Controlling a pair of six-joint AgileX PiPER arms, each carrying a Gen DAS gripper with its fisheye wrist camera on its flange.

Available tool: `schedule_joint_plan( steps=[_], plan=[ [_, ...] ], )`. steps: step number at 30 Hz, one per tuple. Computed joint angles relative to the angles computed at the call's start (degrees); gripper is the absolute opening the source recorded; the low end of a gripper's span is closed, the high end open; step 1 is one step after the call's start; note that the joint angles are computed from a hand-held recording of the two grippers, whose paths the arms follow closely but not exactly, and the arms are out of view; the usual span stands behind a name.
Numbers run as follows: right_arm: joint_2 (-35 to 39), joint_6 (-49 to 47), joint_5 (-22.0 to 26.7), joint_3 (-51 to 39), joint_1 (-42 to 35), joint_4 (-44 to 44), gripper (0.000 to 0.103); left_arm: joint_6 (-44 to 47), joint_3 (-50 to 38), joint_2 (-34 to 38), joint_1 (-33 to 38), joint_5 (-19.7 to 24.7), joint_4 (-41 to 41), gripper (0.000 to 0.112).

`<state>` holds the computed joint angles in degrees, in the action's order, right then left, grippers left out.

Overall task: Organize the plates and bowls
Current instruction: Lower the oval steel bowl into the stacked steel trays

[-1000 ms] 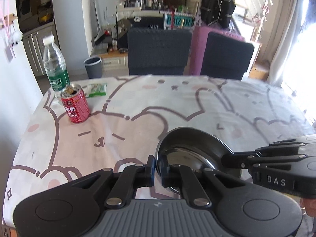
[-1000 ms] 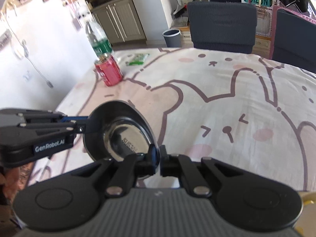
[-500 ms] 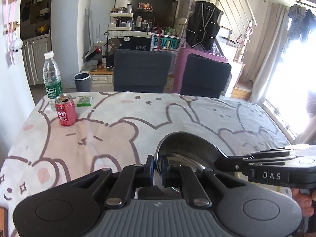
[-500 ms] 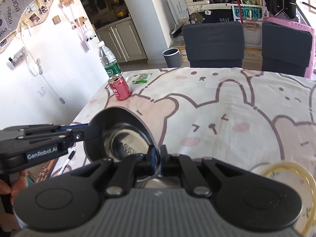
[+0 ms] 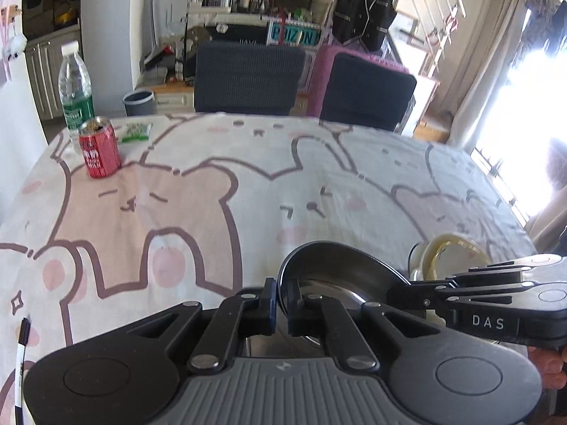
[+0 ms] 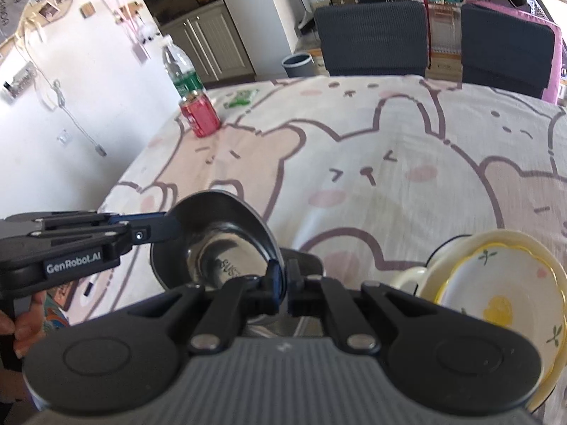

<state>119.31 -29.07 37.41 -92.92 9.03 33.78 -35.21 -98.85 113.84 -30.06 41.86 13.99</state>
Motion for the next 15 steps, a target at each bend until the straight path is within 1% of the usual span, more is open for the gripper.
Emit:
schedule_joint_plan(
  steps=[2, 9, 15],
  plan=[
    [1.3, 1.7, 1.4, -1.4, 0.2, -1.7, 0.005, 1.2, -0.9, 1.1, 0.3, 0.9, -1.0, 0.005],
    [4.5, 5.3, 3.6, -4.5, 1.3, -6.5, 0.004, 4.5, -3.4, 4.9, 0.8, 3.5, -2.9, 0.006],
    [6.8, 8.4, 5.1, -7.2, 3.3, -10.4, 0.005, 4.4, -5.1, 7.2, 1.2, 5.8, -1.8, 0.004]
  ],
)
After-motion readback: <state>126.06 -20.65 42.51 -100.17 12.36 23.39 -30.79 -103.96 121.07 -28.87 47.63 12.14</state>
